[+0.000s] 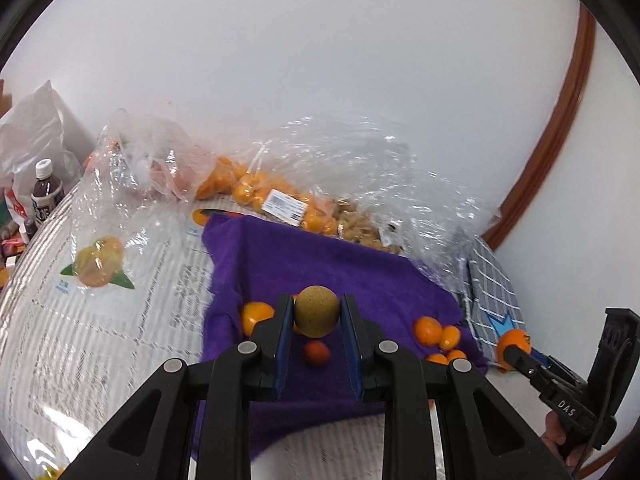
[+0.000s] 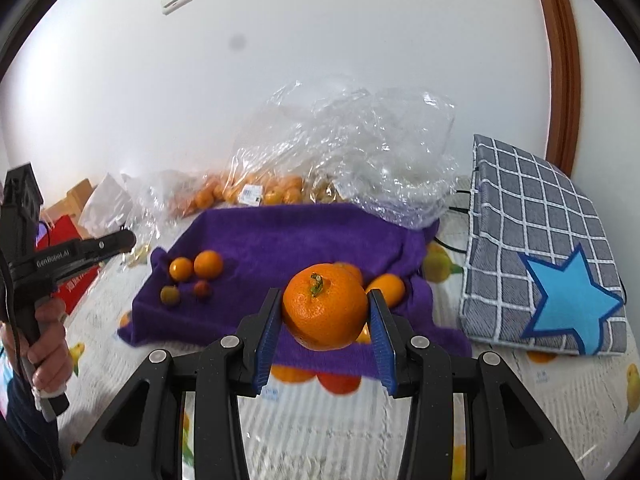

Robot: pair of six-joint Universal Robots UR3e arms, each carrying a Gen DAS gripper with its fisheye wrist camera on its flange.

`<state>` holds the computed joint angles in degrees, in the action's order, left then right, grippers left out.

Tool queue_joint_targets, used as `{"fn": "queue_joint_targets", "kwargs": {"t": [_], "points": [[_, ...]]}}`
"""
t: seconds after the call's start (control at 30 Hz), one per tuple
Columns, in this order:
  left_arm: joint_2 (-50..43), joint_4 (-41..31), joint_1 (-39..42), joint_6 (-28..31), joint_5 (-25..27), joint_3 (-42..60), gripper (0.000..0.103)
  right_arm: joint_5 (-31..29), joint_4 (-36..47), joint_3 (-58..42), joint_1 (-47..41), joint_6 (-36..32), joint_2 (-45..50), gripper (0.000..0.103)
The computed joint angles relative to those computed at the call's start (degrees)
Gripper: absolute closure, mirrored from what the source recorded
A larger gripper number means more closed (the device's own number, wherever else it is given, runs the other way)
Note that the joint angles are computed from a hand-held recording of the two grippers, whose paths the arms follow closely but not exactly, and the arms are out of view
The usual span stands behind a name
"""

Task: Organize fruits
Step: 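Carry the orange and the yellow-green fruit over the towel with both grippers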

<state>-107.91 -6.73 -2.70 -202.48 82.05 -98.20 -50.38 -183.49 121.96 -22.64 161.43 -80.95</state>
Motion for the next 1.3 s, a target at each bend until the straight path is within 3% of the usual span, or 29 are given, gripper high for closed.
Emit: {"fn": "queue_joint_targets", "kwargs": {"t": [0.3, 0.47, 0.6, 0.8, 1.07, 1.3], "points": [[-7.7, -5.5, 1.8, -1.8, -1.4, 10.0, 0.080, -5.9, 4.9, -15.7, 6.8, 2.3, 12.6, 0.061], [-13.0, -6.9, 0.4, -1.4, -1.0, 14.9, 0.080, -5.1, 8.3, -22.7, 8.5, 2.7, 18.6, 0.061], [-15.7, -9.1, -0.8, 1.1, 0.3, 16.7, 0.080, -4.2, 7.6, -23.3, 9.2, 1.1, 20.9, 0.061], [-16.4, -8.0, -1.7, 2.3, 1.3, 16.6, 0.080, -8.5, 5.2, -23.7, 11.4, 0.1, 22.4, 0.061], [-15.4, -8.4, 0.3, 1.6, -3.5, 15.0, 0.080, -8.3, 3.9, -23.8, 11.0, 0.5, 23.1, 0.061], [-16.3, -8.8, -0.3, 2.3, -2.7, 15.9, 0.080, -9.2, 1.4, -21.7, 11.0, -0.5, 22.6, 0.061]]}}
